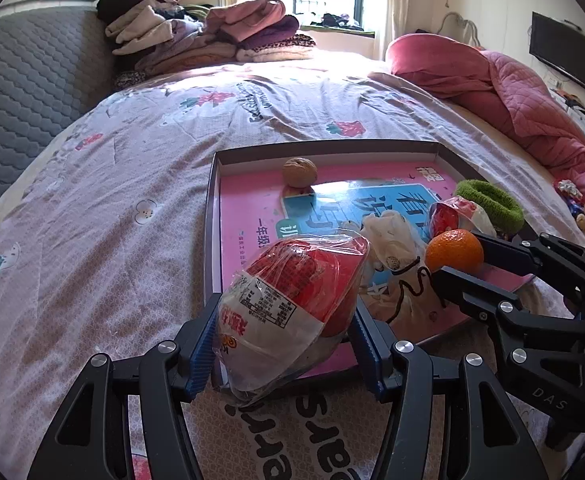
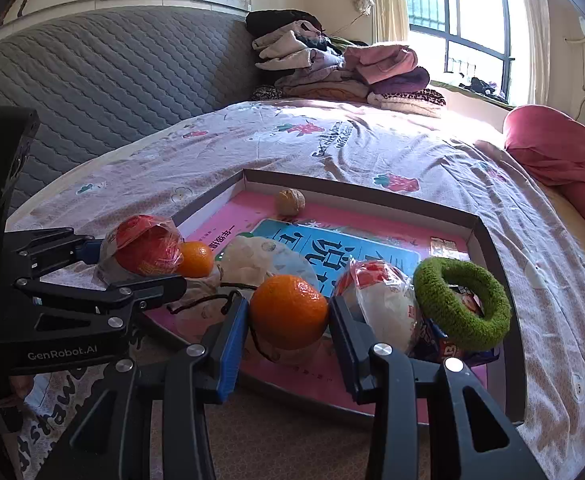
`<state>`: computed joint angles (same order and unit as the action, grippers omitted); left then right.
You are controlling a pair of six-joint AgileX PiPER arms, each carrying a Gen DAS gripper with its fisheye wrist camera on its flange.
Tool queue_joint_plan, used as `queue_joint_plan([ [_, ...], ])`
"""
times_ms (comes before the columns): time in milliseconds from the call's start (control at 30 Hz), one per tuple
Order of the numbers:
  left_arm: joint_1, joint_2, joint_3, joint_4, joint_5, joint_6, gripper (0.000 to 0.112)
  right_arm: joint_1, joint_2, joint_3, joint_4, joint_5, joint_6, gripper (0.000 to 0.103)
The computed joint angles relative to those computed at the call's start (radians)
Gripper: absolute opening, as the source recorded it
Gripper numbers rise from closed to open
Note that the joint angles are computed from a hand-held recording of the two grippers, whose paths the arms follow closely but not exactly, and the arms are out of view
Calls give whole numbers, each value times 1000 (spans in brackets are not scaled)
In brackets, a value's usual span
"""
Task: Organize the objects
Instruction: 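Carry the snack bag with the left tool while the right carries the orange over the tray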
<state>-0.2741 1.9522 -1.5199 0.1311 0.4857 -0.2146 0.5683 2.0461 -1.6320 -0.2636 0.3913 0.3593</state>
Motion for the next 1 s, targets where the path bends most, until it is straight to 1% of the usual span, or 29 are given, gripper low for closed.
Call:
queue_joint_plan([
  [433, 7, 8, -14, -39, 18, 40, 61, -2, 7, -7, -14, 15, 12, 42],
  [600, 4, 8, -14, -29, 19, 26, 61, -1, 8, -8, -20, 26, 19, 42],
  [1000, 9, 8, -28, -63, 34, 54, 63, -15, 18, -36, 49, 65, -20, 42],
])
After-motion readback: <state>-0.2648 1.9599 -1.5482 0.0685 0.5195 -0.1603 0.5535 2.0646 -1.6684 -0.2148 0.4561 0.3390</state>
